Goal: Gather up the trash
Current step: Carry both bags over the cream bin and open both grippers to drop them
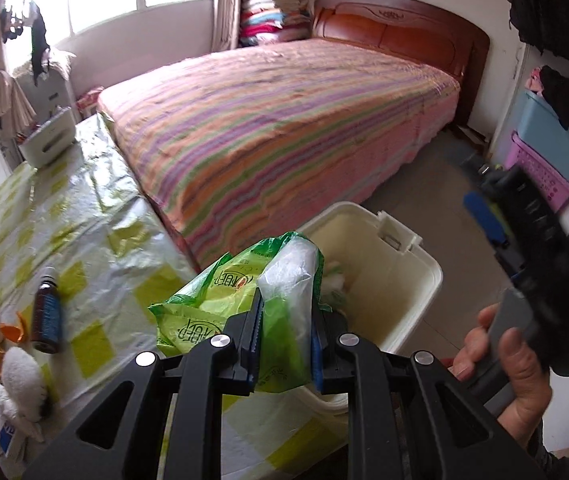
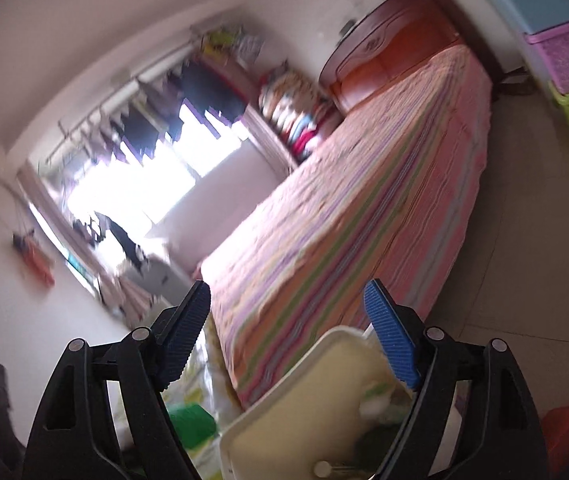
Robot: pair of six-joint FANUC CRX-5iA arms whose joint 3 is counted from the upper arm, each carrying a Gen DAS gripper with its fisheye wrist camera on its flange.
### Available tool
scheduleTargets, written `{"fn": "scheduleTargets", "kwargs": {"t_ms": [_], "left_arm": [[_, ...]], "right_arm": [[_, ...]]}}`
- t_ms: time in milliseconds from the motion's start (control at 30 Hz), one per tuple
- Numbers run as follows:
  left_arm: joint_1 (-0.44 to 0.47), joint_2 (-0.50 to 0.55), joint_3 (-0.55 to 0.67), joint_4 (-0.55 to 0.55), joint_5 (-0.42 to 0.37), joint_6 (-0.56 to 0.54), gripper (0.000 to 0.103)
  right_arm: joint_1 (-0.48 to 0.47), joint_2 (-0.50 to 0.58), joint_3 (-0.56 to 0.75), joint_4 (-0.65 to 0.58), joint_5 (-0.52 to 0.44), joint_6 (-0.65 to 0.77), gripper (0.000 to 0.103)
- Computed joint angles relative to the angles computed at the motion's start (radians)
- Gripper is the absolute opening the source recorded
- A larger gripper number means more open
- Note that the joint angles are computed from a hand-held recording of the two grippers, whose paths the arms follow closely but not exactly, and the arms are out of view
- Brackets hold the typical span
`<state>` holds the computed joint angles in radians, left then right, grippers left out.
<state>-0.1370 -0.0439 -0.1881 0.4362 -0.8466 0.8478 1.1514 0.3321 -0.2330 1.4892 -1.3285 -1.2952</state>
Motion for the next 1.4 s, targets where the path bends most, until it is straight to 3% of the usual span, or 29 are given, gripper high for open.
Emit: {"fn": "scheduleTargets", "kwargs": {"t_ms": [333, 667, 1267, 1367, 1400], "left_arm": [[-0.059, 0.060, 0.043, -0.040, -0.019, 0.031, 0.019], [-0.062, 0.067, 0.043, -0.043, -0.023, 0.032, 0.019], [-0.018, 0.098, 0.041, 0.061, -0.022, -0.045, 0.022], [-0.024, 0.118, 0.056, 0.076, -0.038, -0.074, 0.027], [-0.028, 0.124, 0.062, 0.071, -0.039, -0.079, 0.034]], "right_arm": [[0.020, 0.021, -0.010, 0.017, -0.087, -0.075, 0.081], [0.027, 0.018, -0.028, 0.023, -0.098, -0.121, 0.082], [0.021, -0.020, -0.109, 0.157, -0.140, -0.259, 0.087], [0.009, -0.023, -0.113, 0.201, -0.121, -0.262, 0.087], [0.006, -0.022, -0.111, 0.209, -0.117, -0.258, 0.087]]}}
